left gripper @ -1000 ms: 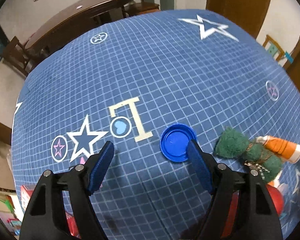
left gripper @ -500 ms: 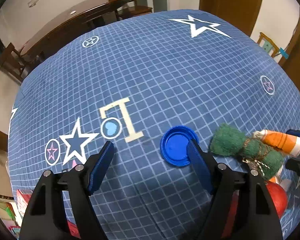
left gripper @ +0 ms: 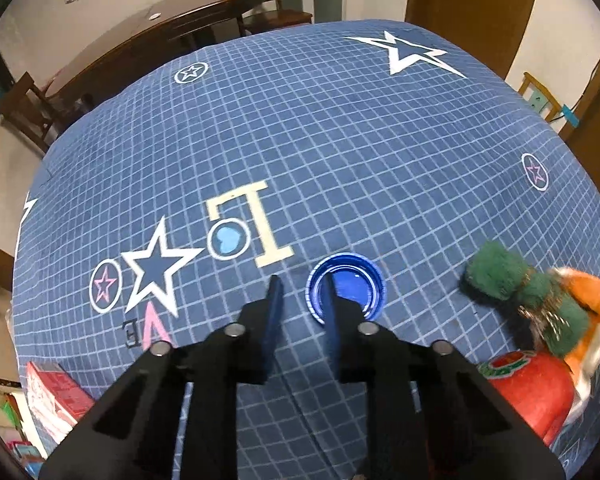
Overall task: Collect trash
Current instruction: 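Grasp the blue bottle cap with the left tool while the right tool grasps the orange-white wrapper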
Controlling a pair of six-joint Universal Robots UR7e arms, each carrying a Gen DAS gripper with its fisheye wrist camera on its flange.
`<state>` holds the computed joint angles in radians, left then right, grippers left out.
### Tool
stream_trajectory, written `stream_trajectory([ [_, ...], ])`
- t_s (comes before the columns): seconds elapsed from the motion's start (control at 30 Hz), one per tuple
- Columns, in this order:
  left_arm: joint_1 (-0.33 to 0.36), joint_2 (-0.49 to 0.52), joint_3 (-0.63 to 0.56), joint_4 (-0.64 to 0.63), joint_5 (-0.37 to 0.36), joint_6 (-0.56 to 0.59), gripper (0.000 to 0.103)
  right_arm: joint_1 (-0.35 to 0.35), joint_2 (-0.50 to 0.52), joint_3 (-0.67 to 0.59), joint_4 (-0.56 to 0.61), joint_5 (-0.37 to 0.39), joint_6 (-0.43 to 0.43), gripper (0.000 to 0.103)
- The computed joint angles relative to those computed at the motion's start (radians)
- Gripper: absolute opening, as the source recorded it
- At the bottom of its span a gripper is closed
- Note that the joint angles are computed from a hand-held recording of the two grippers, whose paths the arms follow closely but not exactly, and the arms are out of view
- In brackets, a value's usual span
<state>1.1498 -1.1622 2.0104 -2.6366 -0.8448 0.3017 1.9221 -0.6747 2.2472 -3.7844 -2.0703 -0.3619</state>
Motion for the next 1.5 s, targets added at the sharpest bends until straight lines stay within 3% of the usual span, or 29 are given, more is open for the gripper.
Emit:
stream_trajectory([
  [0.3,-0.013,-0.069,0.054,-0.016,0.018,-0.006,0.009,0.116,-0.013,0.088,-0.105,-0.102,-0.034,0.011],
  [0.53,-0.057,-0.186,0.149,-0.096,-0.016,-0.017,0.009,0.223,0.012,0.13,-0.27,-0.21,-0.039,0.011],
  [0.67,-0.079,-0.211,0.169,-0.103,-0.003,-0.02,0.009,0.25,0.02,0.151,-0.307,-0.221,-0.016,0.012],
  [0.73,-0.052,-0.197,0.118,0.008,-0.046,-0.05,0.019,0.254,0.024,0.162,-0.315,-0.221,-0.006,0.012],
  [0.8,-0.048,-0.159,0.107,0.006,0.014,-0.059,0.041,0.255,0.021,0.178,-0.315,-0.22,0.007,0.012],
  [0.87,-0.038,-0.128,0.072,0.059,0.015,-0.098,0.06,0.25,0.015,0.189,-0.31,-0.217,0.017,0.012],
  [1.0,-0.029,-0.085,0.019,0.111,0.012,-0.162,0.065,0.233,0.01,0.199,-0.3,-0.212,0.029,0.012],
  [1.2,-0.035,-0.011,-0.041,0.244,0.054,-0.244,0.065,0.223,0.025,0.173,-0.285,-0.193,0.025,0.012],
  [1.43,-0.033,0.036,-0.055,0.206,0.078,-0.256,0.065,0.204,0.028,0.166,-0.285,-0.159,0.029,0.012],
  [1.5,-0.029,0.031,-0.054,0.203,0.059,-0.254,0.052,0.2,0.03,0.167,-0.29,-0.156,0.034,0.012],
])
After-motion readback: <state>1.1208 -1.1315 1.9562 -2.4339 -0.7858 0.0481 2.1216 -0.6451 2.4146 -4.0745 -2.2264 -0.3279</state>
